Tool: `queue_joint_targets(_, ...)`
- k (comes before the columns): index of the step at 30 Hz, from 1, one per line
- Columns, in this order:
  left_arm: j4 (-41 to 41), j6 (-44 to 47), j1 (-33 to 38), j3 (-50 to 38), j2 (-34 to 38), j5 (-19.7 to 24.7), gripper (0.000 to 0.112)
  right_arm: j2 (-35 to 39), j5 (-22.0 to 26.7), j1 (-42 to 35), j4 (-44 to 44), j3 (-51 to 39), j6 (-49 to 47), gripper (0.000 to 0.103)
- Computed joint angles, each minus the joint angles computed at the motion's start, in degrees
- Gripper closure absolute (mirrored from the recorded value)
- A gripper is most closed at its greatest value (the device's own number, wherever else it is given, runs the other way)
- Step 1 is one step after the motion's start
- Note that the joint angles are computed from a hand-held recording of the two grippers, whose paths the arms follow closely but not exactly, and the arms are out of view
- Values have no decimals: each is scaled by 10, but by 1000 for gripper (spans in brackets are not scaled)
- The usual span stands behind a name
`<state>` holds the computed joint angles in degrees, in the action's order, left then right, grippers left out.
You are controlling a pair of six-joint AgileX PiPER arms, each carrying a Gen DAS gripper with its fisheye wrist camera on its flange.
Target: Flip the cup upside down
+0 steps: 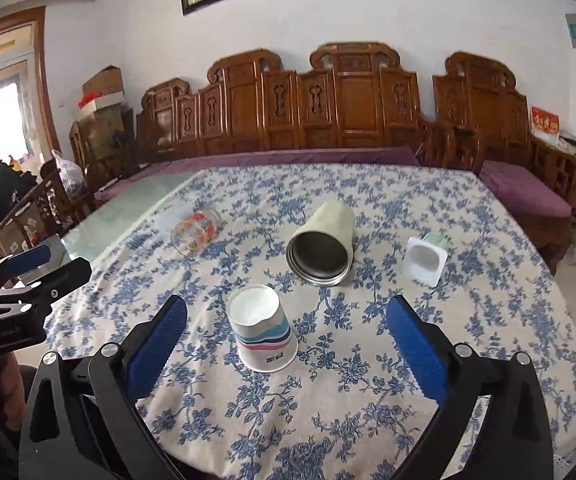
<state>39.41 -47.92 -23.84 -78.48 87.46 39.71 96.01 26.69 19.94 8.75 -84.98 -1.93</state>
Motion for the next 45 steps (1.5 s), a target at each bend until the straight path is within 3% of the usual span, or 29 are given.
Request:
queue_joint_targets(5,40,-38,-42,18,-57,36,17,-66,-6,8,-9,44,10,3)
queue_joint_targets(16,93,-76,-140,41,-139,121,17,-189,-2,52,-146,123,155,3)
queue_joint_targets(27,125,-128,-168,73,-172,138,17,-209,1,63,-165,137,177,3)
queue_joint_targets(45,145,-137,-184,73,-169,152,17,-211,2,62,-168,138,184,3)
